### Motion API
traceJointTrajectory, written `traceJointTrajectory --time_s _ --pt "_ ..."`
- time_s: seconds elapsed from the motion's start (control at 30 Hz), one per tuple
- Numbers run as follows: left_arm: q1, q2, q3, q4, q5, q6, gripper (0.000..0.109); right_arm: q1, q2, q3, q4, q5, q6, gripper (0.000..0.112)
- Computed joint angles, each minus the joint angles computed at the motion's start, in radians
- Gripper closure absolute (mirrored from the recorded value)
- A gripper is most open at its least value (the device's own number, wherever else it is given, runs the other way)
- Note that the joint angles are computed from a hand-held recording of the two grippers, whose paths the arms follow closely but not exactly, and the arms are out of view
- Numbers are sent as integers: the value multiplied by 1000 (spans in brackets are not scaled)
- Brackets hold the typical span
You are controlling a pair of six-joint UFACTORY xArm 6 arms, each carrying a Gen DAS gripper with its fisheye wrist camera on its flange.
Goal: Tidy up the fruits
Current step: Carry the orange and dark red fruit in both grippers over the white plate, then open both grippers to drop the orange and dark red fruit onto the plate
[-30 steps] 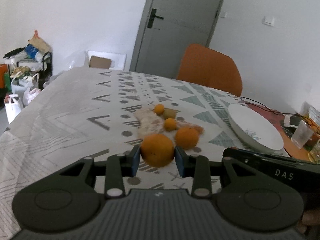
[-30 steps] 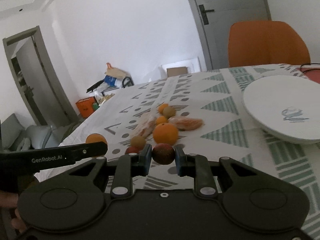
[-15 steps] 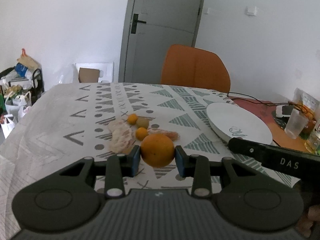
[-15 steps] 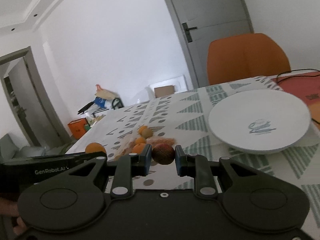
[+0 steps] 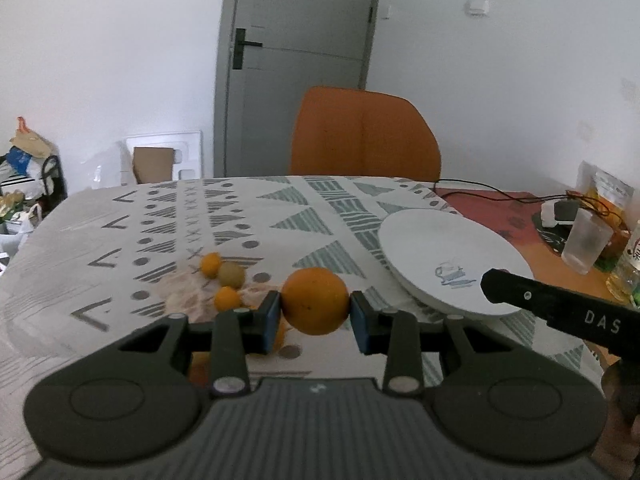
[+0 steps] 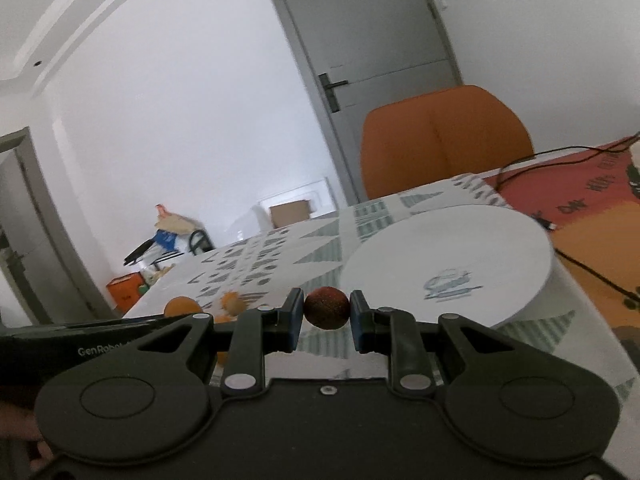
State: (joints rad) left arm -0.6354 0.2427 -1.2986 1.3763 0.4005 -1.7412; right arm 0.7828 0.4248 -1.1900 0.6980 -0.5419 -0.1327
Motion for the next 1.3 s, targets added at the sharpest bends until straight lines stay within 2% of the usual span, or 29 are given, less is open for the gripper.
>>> traceJointTrajectory --time_s 0.17,0.53,0.83,0.93,1.17,1.27,1.3 --pt "9 82 -91 -46 -40 66 73 -23 6 2 19 -8 -3 89" --pt "22 255 -293 -191 -123 245 73 -55 28 -33 148 5 -112 89" --pt "16 373 -430 -379 -169 448 72 -66 38 -52 214 15 -171 89" --pt "9 405 -457 -519 -178 579 72 -65 44 -64 242 21 -199 89" --pt "11 386 -438 -458 -173 528 68 -61 54 -82 275 32 -228 89" --pt "19 343 -386 -398 -162 449 65 -57 61 -95 291 32 -247 87" --pt "21 328 -370 -370 -156 416 62 -53 65 -100 299 22 -253 83"
